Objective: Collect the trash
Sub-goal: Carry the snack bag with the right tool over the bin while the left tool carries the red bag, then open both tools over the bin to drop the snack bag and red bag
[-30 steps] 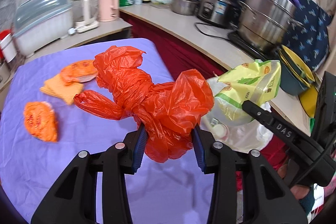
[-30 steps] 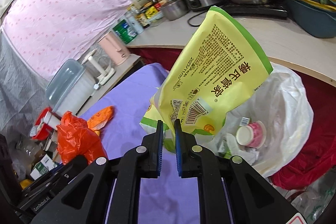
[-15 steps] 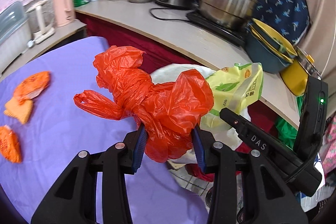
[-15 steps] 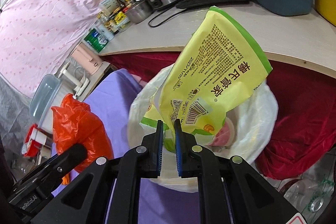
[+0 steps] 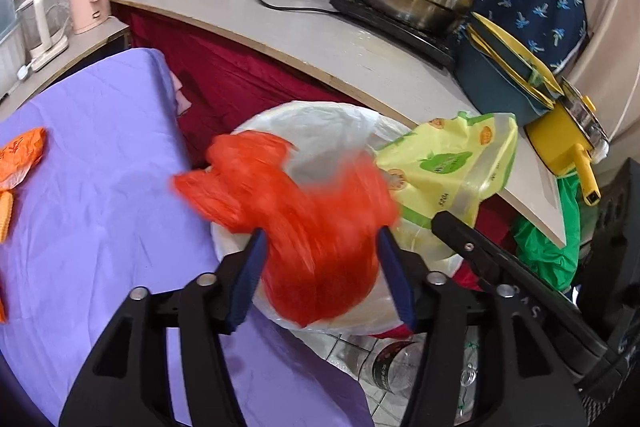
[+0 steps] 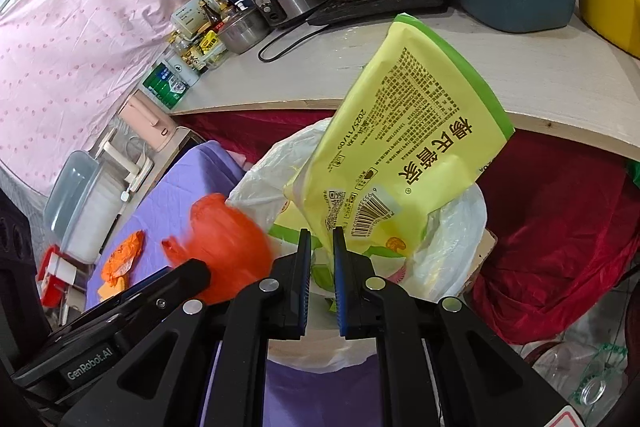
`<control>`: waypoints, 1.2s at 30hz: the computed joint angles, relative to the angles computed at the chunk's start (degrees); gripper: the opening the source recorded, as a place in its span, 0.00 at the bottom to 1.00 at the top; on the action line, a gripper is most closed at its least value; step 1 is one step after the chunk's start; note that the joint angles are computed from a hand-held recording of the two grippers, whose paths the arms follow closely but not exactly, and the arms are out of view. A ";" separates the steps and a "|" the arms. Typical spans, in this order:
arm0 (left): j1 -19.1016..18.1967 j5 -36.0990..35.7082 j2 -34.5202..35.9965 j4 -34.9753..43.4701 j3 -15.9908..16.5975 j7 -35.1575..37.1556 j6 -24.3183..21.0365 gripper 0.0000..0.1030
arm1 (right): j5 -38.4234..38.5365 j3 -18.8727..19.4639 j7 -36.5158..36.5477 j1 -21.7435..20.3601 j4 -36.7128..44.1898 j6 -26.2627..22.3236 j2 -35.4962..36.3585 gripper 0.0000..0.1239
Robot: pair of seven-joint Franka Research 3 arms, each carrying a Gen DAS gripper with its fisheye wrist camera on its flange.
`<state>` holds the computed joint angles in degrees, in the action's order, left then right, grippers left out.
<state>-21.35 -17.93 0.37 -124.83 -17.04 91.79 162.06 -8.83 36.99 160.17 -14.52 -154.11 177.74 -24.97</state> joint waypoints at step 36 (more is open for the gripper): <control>2.93 13.52 -8.37 -7.98 5.73 -15.54 4.14 0.66 | -3.32 4.28 -1.44 -3.36 6.45 0.57 0.95 0.09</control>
<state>-18.42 -4.41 -8.00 -132.81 -11.31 76.25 166.20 -12.15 41.26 158.73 -17.88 -147.66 178.31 -24.02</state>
